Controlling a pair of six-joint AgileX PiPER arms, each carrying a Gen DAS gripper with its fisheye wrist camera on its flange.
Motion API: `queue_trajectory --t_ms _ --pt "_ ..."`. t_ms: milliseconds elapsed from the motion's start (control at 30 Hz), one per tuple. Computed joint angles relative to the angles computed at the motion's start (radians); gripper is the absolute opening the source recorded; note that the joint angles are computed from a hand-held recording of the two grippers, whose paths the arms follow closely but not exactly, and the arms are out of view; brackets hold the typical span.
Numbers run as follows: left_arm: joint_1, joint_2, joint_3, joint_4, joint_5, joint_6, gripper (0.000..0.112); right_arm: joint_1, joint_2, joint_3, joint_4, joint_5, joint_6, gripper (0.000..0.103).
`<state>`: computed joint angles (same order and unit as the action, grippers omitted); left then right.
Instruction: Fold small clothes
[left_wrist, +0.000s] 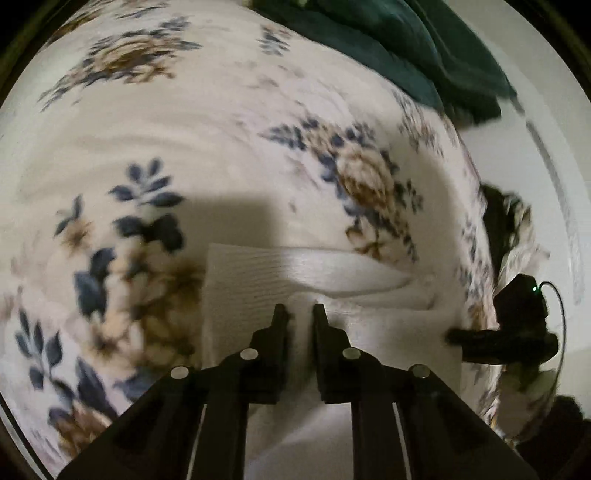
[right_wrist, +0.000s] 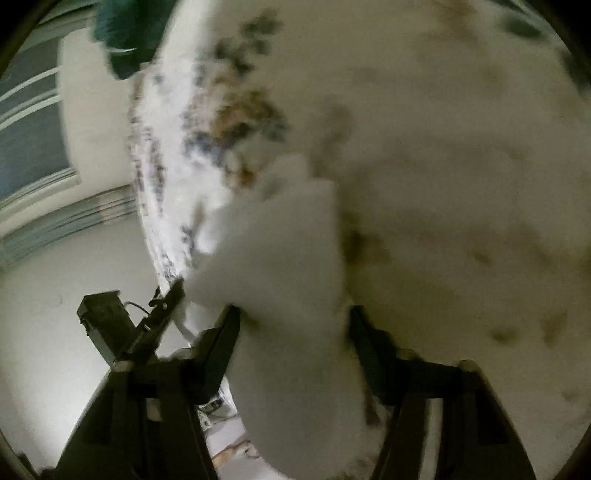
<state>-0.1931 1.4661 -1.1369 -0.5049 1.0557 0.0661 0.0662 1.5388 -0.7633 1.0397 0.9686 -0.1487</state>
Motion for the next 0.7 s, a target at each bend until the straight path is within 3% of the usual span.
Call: queue_trajectory --t_ms 100,200,233,333,433,500,567,633,667,700 --pt "0.058 -0.046 0.036 -0.014 0.003 -0.002 0.01 0.066 -0.015 -0.111 -0.126 -0.072 0.117 0.023" --pt "0.115 -0.035 0.099 -0.06 0.007 0.03 0.011 0.098 0.091 -0.227 -0.243 -0.012 0.175 0.021" --pt "0.125 -0.03 0.109 -0.075 0.016 0.042 0.012 0.1 0.121 -0.25 -0.266 0.019 0.193 0.023" --pt "0.161 -0.027 0.103 -0.153 0.061 0.083 0.024 0.054 0.099 -0.247 -0.244 0.091 0.23 0.048" --pt "0.162 -0.047 0.062 -0.111 0.085 0.076 0.064 0.007 -0.052 -0.155 -0.226 0.116 0.266 0.069" --pt "0.177 -0.047 0.067 -0.114 0.09 0.108 0.067 0.007 -0.147 -0.054 -0.154 0.125 0.257 0.073" --pt "0.167 -0.027 0.077 -0.07 0.082 0.102 0.067 0.065 -0.163 -0.005 -0.122 0.122 0.268 0.074" --pt "0.18 -0.012 0.103 -0.061 0.079 0.13 0.067 0.208 -0.153 0.025 -0.25 0.05 0.352 0.073" --pt "0.178 -0.004 0.121 -0.041 0.067 0.135 0.07 0.259 -0.148 0.027 -0.318 0.02 0.41 0.08" --pt "0.169 0.004 0.146 -0.007 0.052 0.145 0.073 0.295 -0.145 0.052 -0.345 -0.018 0.451 0.081"
